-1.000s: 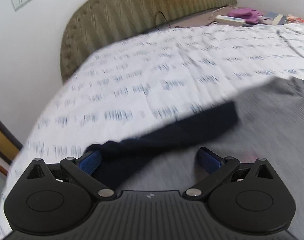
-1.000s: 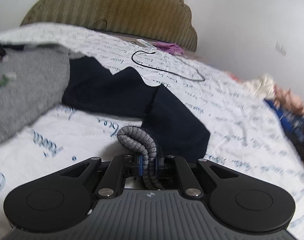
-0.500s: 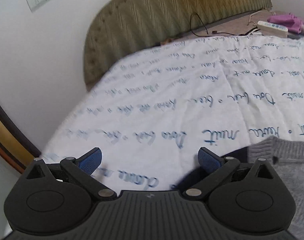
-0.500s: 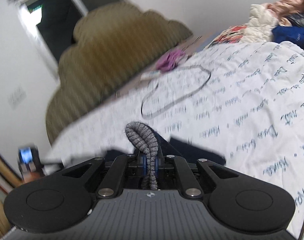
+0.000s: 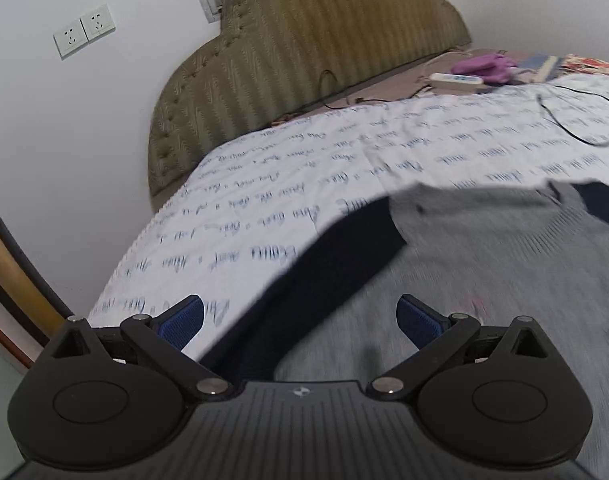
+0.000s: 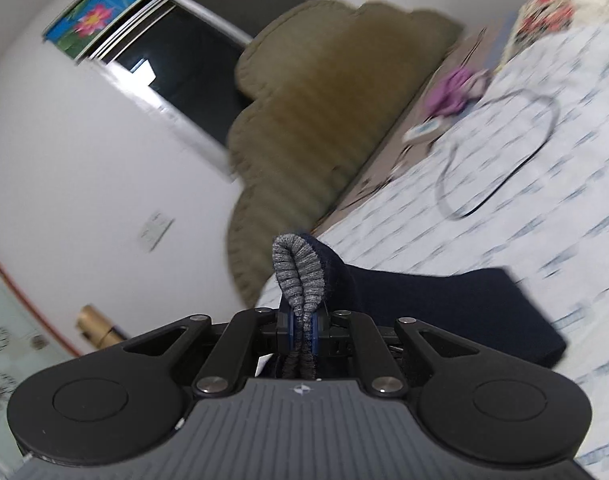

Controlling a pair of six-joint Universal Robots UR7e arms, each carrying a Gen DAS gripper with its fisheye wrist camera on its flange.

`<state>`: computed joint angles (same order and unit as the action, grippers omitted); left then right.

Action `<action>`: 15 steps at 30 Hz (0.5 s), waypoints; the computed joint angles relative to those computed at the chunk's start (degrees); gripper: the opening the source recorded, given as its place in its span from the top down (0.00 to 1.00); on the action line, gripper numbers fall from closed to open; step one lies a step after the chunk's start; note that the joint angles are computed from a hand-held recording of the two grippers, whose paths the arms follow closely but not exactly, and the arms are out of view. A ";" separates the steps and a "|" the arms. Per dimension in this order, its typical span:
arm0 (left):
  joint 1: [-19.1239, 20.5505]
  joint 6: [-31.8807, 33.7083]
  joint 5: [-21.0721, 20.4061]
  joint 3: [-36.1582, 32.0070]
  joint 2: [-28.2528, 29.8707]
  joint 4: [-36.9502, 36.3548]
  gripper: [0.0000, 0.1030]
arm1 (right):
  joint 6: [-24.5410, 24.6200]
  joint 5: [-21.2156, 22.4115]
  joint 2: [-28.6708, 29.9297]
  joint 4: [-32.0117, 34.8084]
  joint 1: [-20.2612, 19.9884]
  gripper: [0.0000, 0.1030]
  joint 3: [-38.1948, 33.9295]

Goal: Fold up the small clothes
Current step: 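Lift the cuff with the right gripper and carry it across the sweater body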

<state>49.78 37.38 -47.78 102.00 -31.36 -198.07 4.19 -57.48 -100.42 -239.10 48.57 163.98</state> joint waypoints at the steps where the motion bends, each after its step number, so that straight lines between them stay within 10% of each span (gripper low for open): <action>1: 0.01 -0.40 -0.36 1.92 -1.11 -0.52 0.00 | 0.15 -1.21 2.19 -0.17 2.43 0.88 -1.15; 15: 1.18 -2.69 2.99 13.80 -7.19 -6.44 0.00 | 1.27 -10.31 25.36 7.46 23.30 0.87 -22.44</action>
<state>50.97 34.69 -44.79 115.80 -38.55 -204.51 5.45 -67.79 -75.07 -231.63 71.87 141.54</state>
